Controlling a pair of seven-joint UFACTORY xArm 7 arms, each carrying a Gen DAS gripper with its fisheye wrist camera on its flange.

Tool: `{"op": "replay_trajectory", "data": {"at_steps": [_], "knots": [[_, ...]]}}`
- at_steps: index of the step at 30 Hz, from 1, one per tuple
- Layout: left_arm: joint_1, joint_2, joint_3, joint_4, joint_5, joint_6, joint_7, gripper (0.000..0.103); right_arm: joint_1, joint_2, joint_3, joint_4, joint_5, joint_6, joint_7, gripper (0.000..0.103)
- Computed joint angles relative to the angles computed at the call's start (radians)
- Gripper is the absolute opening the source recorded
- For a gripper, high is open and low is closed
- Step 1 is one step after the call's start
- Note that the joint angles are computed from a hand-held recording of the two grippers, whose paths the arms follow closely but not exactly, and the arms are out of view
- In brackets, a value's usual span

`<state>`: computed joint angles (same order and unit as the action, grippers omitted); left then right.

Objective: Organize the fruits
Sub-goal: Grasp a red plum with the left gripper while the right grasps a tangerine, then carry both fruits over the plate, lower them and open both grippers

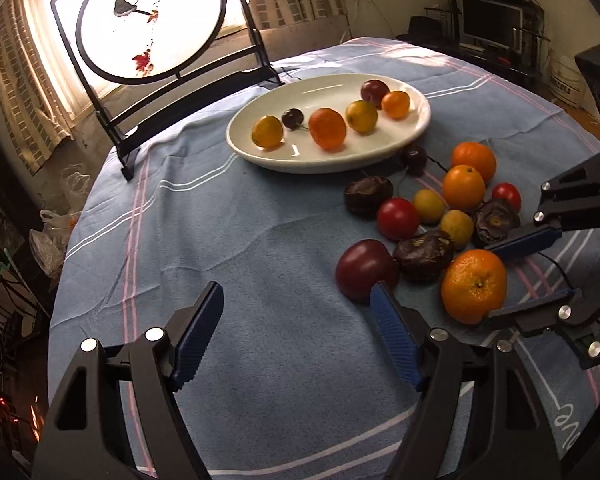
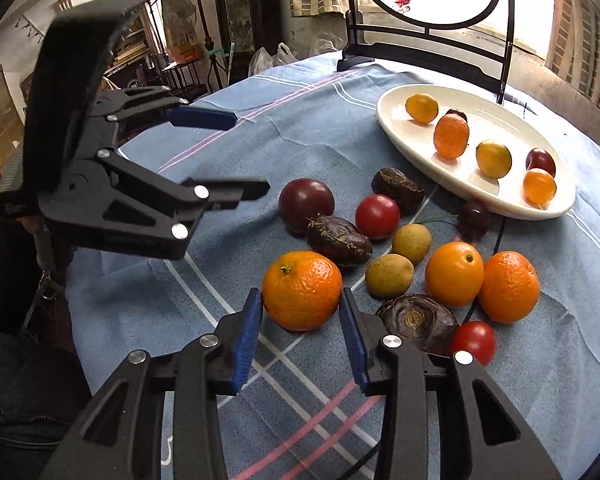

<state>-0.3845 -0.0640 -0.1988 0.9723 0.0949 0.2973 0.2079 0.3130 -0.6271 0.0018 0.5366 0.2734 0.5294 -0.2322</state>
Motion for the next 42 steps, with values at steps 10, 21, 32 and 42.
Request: {"op": "replay_trajectory", "data": {"at_steps": [10, 21, 32, 42], "knots": [[-0.02, 0.122, -0.019, 0.121, -0.379, 0.098, 0.466, 0.055, -0.06, -0.124, -0.03, -0.039, -0.017, 0.043, 0.029, 0.039], [-0.008, 0.135, -0.032, 0.164, -0.46, 0.138, 0.487, 0.039, -0.074, -0.13, -0.062, -0.041, -0.011, 0.023, 0.009, 0.039], [-0.074, 0.157, 0.021, 0.286, 0.035, -0.045, -0.13, 0.039, -0.08, -0.062, -0.097, 0.051, 0.002, -0.13, -0.014, 0.039], [-0.17, 0.346, 0.114, 0.606, 0.371, 0.075, -0.569, 0.039, -0.056, 0.074, -0.166, 0.198, 0.05, -0.219, -0.074, 0.039]]}}
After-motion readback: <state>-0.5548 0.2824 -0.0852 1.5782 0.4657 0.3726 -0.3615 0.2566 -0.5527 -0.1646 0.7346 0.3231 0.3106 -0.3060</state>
